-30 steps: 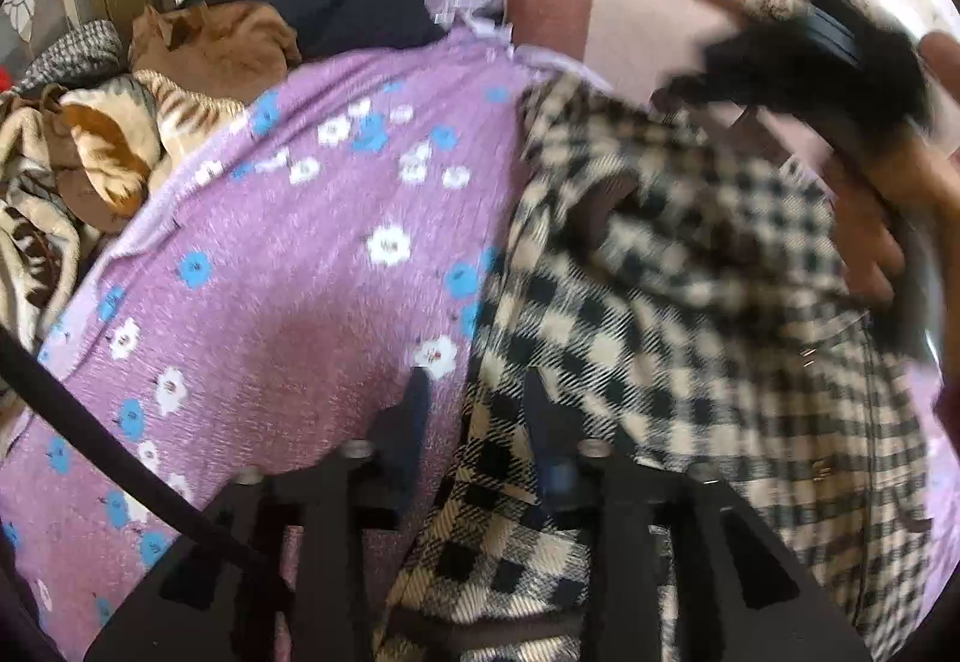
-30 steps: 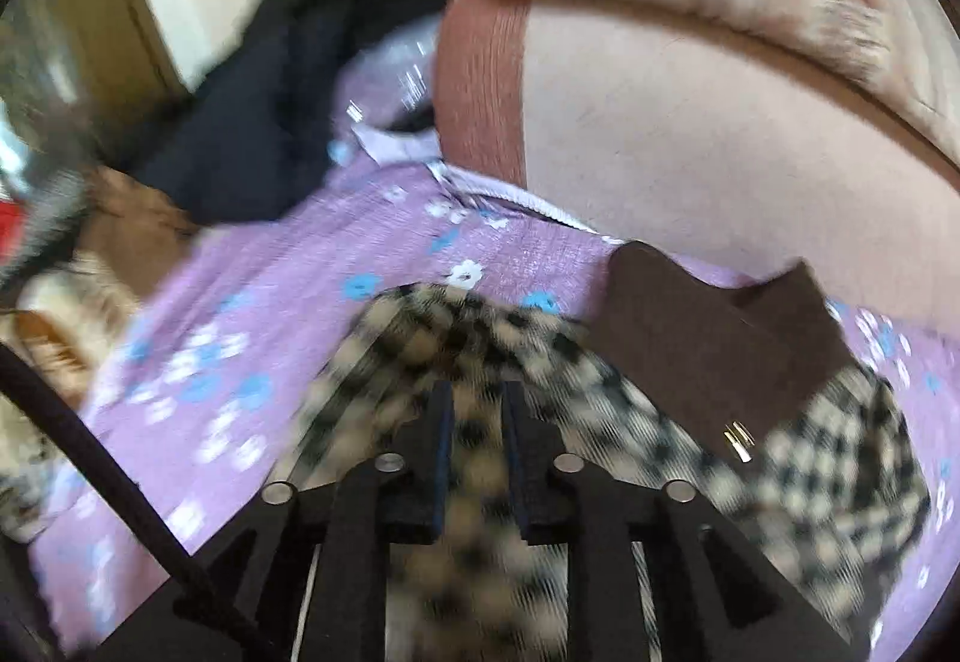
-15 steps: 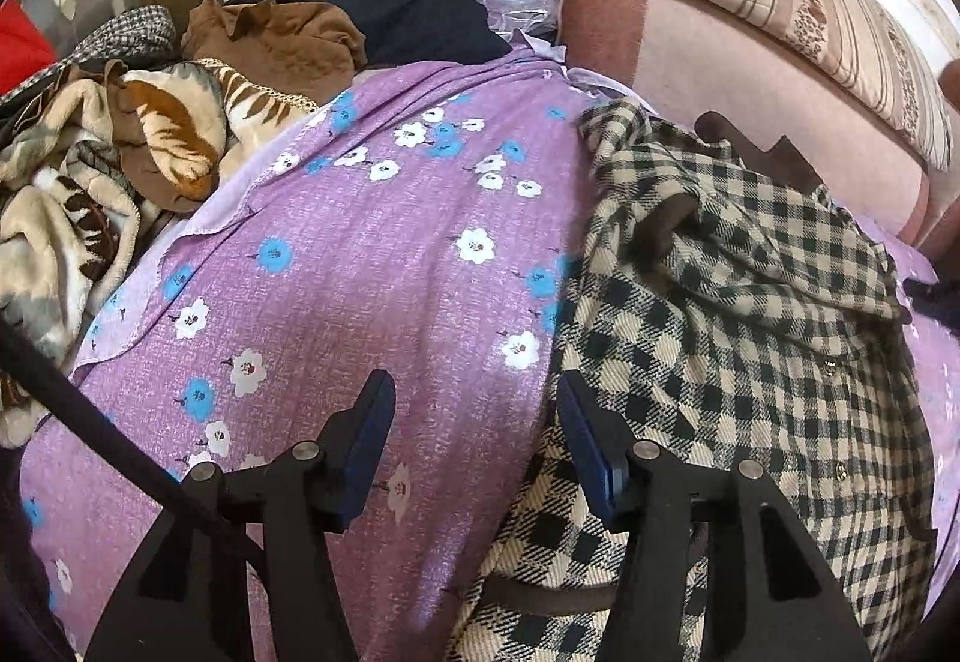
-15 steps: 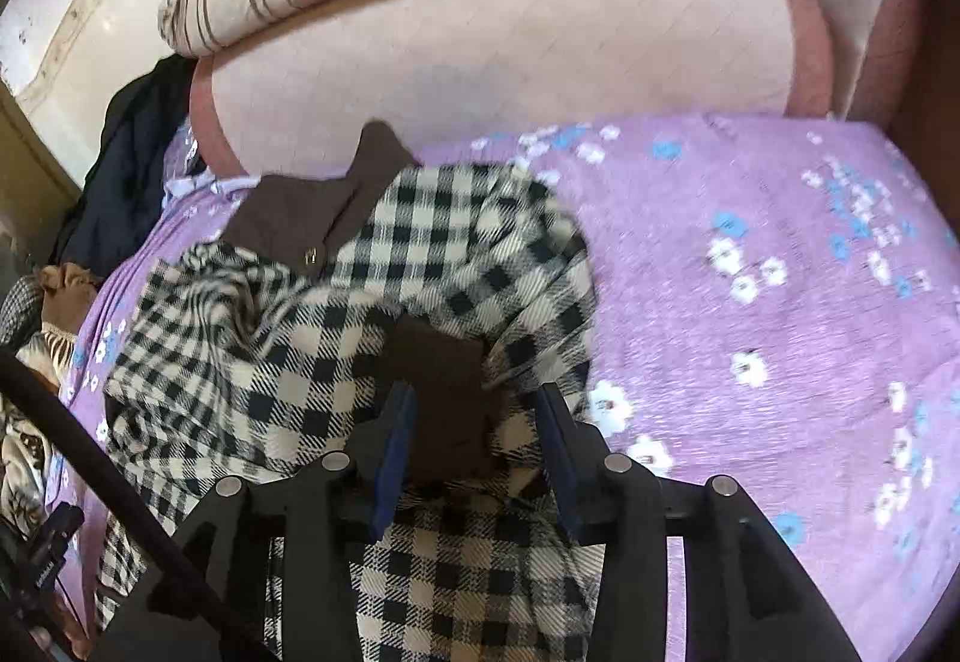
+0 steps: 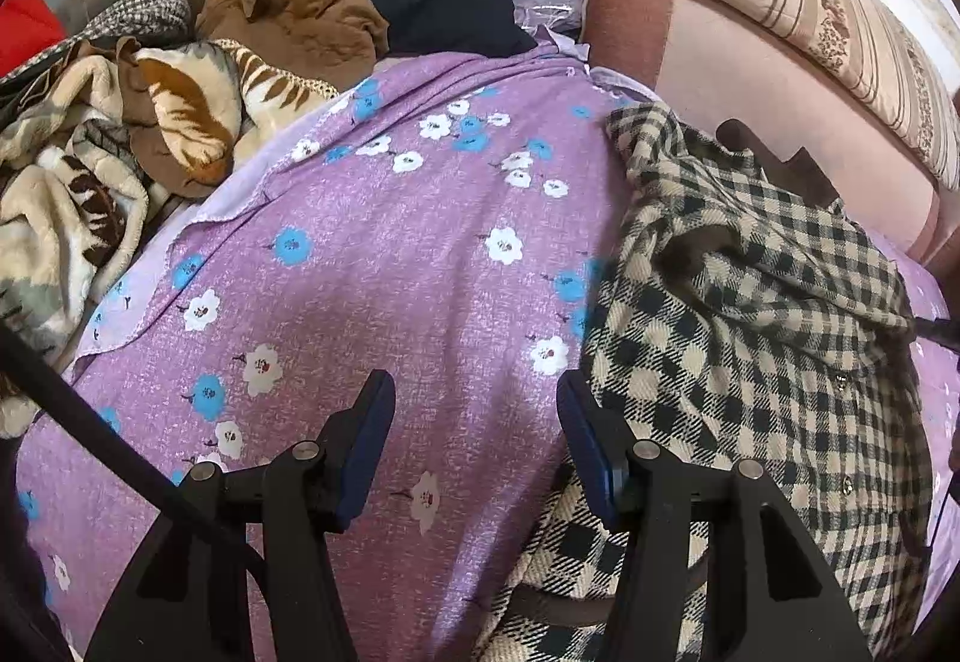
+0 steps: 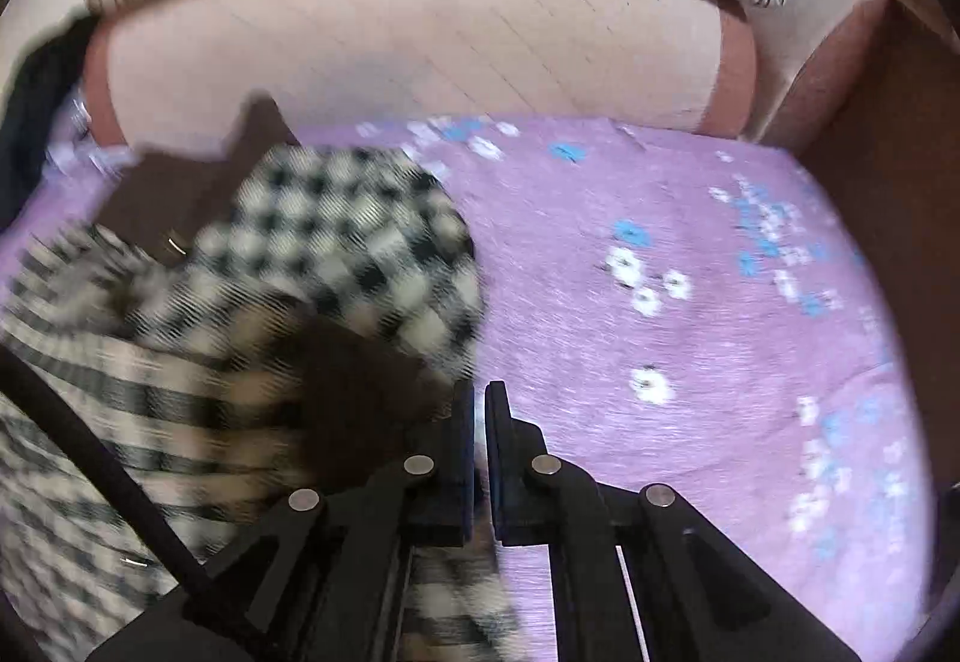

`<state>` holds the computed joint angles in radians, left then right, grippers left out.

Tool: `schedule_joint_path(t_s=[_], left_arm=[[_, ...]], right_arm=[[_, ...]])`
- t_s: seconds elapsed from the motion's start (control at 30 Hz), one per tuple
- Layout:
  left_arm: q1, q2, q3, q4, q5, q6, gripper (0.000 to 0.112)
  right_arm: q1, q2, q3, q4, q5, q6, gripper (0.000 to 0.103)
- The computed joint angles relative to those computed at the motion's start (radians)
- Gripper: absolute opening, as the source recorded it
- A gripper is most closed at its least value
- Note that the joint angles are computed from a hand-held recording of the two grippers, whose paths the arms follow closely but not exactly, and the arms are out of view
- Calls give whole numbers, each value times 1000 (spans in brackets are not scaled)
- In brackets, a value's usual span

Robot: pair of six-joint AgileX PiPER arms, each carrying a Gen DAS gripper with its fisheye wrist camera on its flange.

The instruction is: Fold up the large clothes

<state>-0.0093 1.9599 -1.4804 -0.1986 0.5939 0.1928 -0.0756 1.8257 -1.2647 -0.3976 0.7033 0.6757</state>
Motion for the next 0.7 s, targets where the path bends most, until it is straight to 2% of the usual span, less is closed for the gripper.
schedule_joint_path(t_s=[0.03,0.1,0.13,0.17,0.2,0.27,0.3,0.37,0.47,0.57,0.6,0.63,0.67,0.7], left_arm=[[1,2,-3,-5,8,8,55],[7,9,-12,-29,33,46,62],[17,17,-20,-58,52,85,68],[28,27,-28,-91,76,127,68],[38,35,-33,-122,97,161,68],[71,66,-61,-202,176,238,68],[86,83,-76,-235,221,267,68],[108,65,-30,-308,213,357,68],[136,44,5,-398,296,487,64],[154,2,79,-454,367,581,51],[160,-11,102,-469,392,603,46],[172,-14,115,-487,438,618,37],[184,-22,138,-504,473,622,35],[189,-42,171,-514,469,624,35]], right_arm=[[-14,-32,43,38,-38,-22,4],[-73,-131,145,209,-112,-161,7],[-104,-180,199,297,-132,-235,19],[-139,-219,245,397,-146,-335,38],[-182,-278,315,497,-156,-435,44],[-274,-360,419,684,-147,-635,47],[-329,-393,468,768,-120,-735,47],[-434,-446,573,928,-75,-935,47],[-602,-503,729,1140,2,-1230,47],[-848,-560,871,1323,165,-1530,47],[-919,-564,898,1342,227,-1591,47],[-1010,-557,930,1354,307,-1665,47],[-1085,-545,954,1347,365,-1719,47],[-1154,-538,985,1334,415,-1771,47]])
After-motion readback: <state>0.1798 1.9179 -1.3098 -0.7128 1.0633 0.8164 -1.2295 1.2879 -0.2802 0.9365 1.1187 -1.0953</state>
